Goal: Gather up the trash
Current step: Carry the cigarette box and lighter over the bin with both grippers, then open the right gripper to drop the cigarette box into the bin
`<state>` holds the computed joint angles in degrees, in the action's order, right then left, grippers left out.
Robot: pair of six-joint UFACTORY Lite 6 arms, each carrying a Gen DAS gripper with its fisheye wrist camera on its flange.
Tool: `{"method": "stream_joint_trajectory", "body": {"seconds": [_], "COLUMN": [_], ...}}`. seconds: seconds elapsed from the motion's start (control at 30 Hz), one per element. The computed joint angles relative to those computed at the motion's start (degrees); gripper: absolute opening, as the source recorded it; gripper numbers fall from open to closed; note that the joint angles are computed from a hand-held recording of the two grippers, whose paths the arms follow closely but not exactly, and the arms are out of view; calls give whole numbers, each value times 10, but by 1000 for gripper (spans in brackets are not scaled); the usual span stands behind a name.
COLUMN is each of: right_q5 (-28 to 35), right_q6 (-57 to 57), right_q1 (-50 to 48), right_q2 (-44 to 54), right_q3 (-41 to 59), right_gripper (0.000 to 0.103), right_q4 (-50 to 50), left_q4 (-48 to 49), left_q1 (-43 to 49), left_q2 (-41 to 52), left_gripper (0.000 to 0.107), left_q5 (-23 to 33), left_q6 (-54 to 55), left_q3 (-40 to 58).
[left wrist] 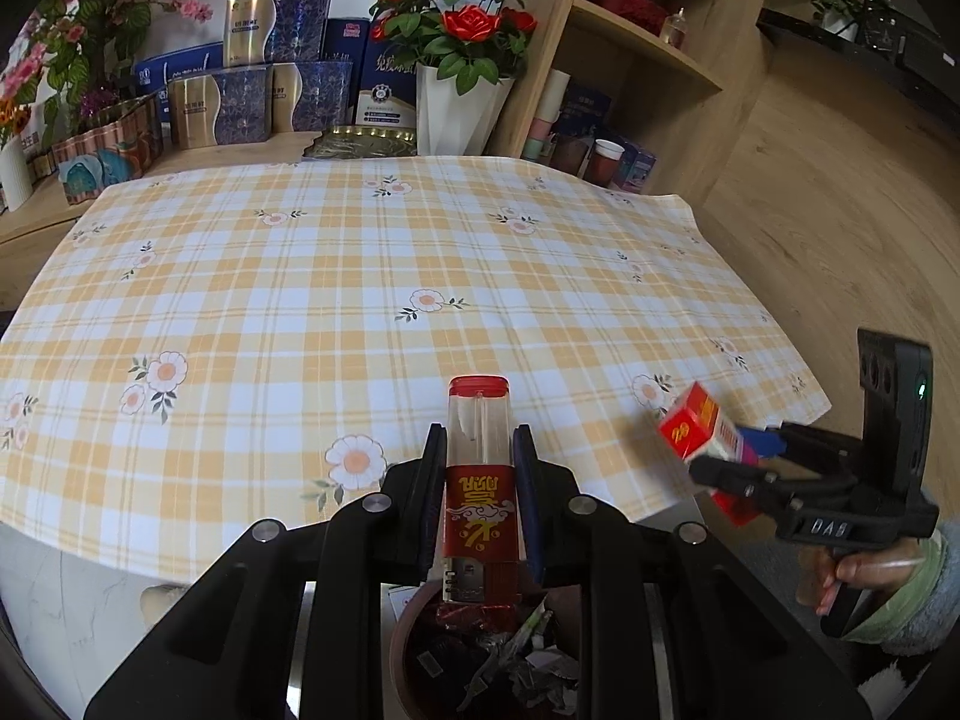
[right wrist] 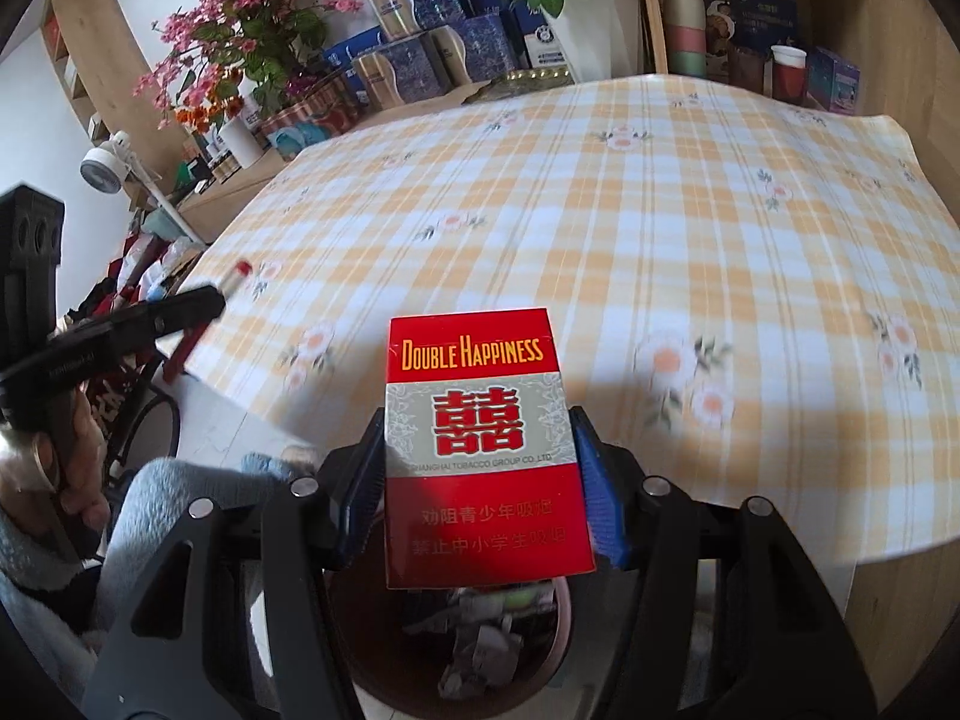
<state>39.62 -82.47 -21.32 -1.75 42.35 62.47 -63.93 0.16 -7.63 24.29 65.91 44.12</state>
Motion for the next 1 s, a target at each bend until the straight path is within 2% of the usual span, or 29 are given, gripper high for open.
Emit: {"method": "stream_joint_trajectory", "body": {"seconds": [0.27,0.53,0.77,1.0], "right_q5": [10,4,-20,-44], "right_q6": [-25,-24,-25,-34], "right_q1": [-34,-27,7,33], "right_q2": [-58,-99,-75,-40], "right_q3": [-106,-171,-187,-185], "right_gripper": [59,59,59,60], "right_q4": [-21,-45,-47,-33], "left_q4": [38,82,107,91], "left_q1": [-2,6,22,25], "left_q2": [-93,-161,-200,-186], "left_gripper": [22,22,22,22], "left_q5": [13,30,46,42], "left_q6": [-48,-98,-119,-101], "left_q3": [-60,-102,-134,-149]}}
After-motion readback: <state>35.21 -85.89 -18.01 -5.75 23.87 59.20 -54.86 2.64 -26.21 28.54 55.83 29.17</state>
